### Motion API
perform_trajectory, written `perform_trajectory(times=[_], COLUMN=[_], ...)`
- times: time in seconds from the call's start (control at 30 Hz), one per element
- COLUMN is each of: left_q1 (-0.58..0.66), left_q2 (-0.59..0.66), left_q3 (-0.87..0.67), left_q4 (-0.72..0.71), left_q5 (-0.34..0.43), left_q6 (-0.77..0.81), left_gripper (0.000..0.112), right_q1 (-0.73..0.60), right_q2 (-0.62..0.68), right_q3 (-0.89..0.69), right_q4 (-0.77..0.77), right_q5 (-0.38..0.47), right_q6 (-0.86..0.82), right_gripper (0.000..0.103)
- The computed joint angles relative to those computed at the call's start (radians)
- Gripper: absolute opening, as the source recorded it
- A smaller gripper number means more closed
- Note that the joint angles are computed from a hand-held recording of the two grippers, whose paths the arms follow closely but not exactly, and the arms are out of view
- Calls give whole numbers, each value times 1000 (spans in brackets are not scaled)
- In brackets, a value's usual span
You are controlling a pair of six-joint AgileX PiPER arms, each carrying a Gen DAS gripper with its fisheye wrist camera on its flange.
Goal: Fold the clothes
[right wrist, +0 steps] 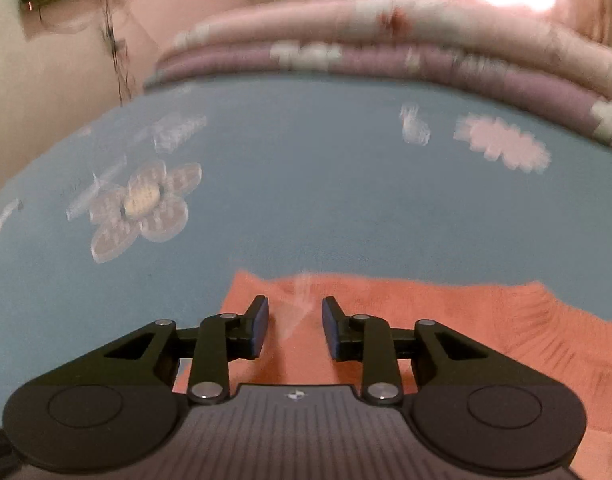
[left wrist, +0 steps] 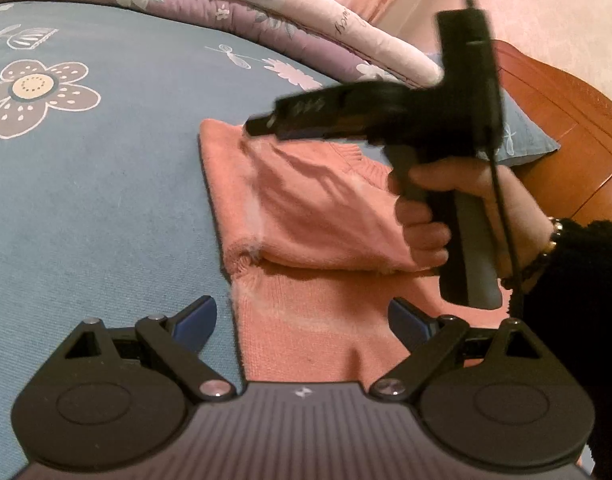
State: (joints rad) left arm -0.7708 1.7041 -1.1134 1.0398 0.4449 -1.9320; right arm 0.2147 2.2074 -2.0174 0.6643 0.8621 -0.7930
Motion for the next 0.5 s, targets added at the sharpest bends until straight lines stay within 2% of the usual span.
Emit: perform_trajectory(times=[0.07,0.13,0.23,0.27,0.37,0.43,0.5], left_q1=[-1,-2,2,3,3,6,7], left_q2=[0,1,0,-1,-3,-5,-7], left_q3=[-1,-3,2,4,8,13,15], left_q4=[-3,-7,4,8,14,20,23], left_q5=[3,6,-1,-3,-5,-11,-13], left_q6=[4,11,1,-3,-10,-17,-21], left_gripper=[93,93,93,93,93,93,93], right_q1=[27,49,76,84,67,24,-15], right_q2=[15,78,111,131,210,168,145], right_q3=[-29,-116,-138,-176,-379,-344,-363], right_q4=[-110,-187,-215,-229,-233,-149,-128], right_q5=[-37,-1,-42,-30,126,150,243], right_q6=[106,186,205,225,321,302,335], right_gripper=[33,33,34,34,33,37,45])
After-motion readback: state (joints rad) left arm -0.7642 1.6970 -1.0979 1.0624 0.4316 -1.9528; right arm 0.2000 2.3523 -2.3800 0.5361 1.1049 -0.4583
